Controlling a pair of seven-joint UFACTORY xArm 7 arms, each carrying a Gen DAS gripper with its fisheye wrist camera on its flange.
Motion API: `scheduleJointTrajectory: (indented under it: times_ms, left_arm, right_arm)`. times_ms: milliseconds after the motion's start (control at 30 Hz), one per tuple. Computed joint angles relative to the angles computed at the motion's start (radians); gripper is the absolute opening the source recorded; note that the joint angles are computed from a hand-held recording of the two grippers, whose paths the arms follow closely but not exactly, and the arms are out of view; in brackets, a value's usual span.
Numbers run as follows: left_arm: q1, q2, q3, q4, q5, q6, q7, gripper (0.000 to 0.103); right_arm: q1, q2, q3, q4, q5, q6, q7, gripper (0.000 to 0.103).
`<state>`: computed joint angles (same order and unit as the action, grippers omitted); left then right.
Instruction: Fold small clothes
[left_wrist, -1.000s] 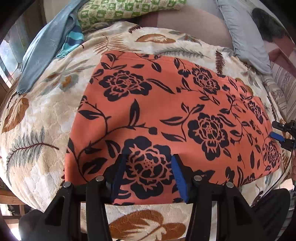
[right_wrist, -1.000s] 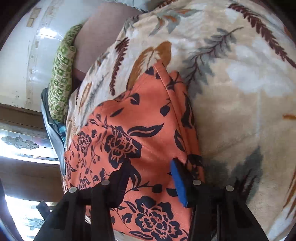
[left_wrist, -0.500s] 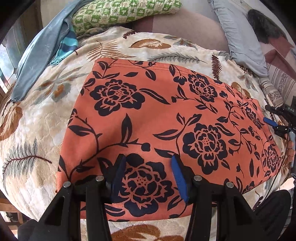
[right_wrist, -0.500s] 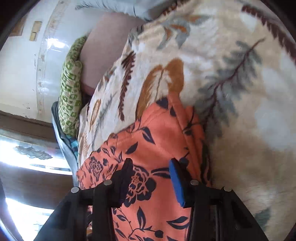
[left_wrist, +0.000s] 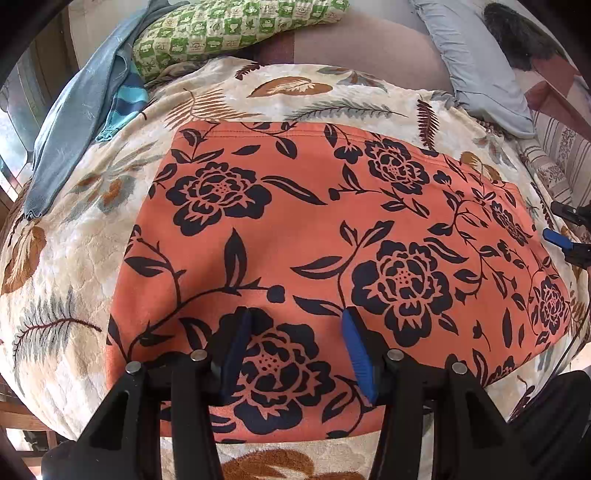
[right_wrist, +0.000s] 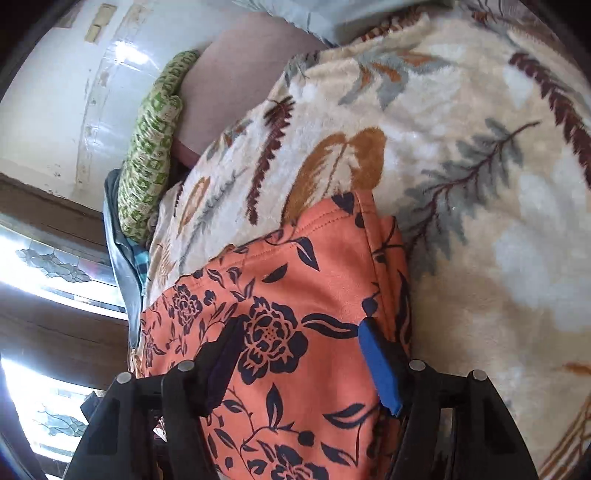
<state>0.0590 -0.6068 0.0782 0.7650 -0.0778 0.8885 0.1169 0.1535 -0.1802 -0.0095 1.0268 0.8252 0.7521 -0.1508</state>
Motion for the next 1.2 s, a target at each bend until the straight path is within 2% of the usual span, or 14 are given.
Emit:
scheduleJointTrajectory:
  times_ms: [33, 67, 133, 267, 367, 433, 467, 500, 667, 833, 1067, 1133, 1167, 1200]
  left_arm:
    - [-0.003, -0.004, 0.0, -0.001, -0.003, 0.003, 0.002, 0.052]
    - [-0.002, -0.006, -0.002, -0.003, -0.002, 0.004, 0.0, 0.052]
    - [0.0, -0.008, -0.009, -0.003, 0.0, 0.007, -0.012, 0.052]
    - [-0.007, -0.022, -0.006, 0.006, -0.008, 0.033, -0.016, 0.052]
    - [-0.01, -0.027, -0.014, 0.016, -0.01, 0.032, -0.031, 0.052]
    - [-0.017, -0.028, -0.019, 0.023, -0.013, 0.036, -0.04, 0.052]
    - [-0.019, -0.031, -0.025, 0.022, -0.009, 0.033, -0.043, 0.052]
    - [-0.019, -0.034, -0.032, 0.02, -0.001, 0.031, -0.049, 0.052]
    - [-0.025, -0.032, -0.044, 0.017, 0.014, 0.031, -0.073, 0.052]
    - [-0.033, -0.031, -0.048, 0.008, 0.027, 0.001, -0.079, 0.052]
    - [-0.034, -0.008, -0.047, -0.022, 0.036, -0.031, -0.08, 0.055]
    - [-0.036, -0.01, -0.05, -0.029, 0.04, -0.045, -0.079, 0.057]
    - [-0.038, -0.01, -0.047, -0.032, 0.038, -0.05, -0.076, 0.058]
    - [-0.04, -0.013, -0.043, -0.037, 0.034, -0.056, -0.071, 0.058]
  right_arm:
    - [-0.005, -0.029, 0.001, -0.029, -0.004, -0.015, -0.006, 0.07]
    - [-0.03, -0.044, 0.021, -0.05, -0.042, -0.007, 0.017, 0.078]
    - [-0.044, -0.013, 0.006, -0.056, -0.13, 0.101, 0.081, 0.084]
    - [-0.022, -0.113, -0.064, -0.157, 0.072, 0.054, -0.01, 0.079]
    - [-0.014, -0.102, -0.06, -0.143, 0.042, 0.104, -0.028, 0.079]
    - [-0.009, -0.084, -0.06, -0.148, 0.055, 0.151, -0.026, 0.063]
    - [-0.009, -0.09, -0.052, -0.158, 0.057, 0.149, -0.026, 0.044]
    - [-0.011, -0.105, -0.038, -0.17, 0.036, 0.133, -0.02, 0.037]
    - [-0.019, -0.146, -0.019, -0.208, -0.069, 0.098, 0.027, 0.023]
    - [-0.011, -0.161, 0.011, -0.199, -0.25, 0.075, 0.104, 0.022]
    - [0.016, -0.175, -0.054, -0.181, -0.136, 0.075, 0.075, 0.027]
    - [0.011, -0.155, -0.065, -0.159, -0.102, 0.06, 0.079, 0.032]
    - [0.005, -0.135, -0.063, -0.142, -0.1, 0.047, 0.089, 0.039]
    - [-0.001, -0.114, -0.057, -0.127, -0.097, 0.021, 0.103, 0.054]
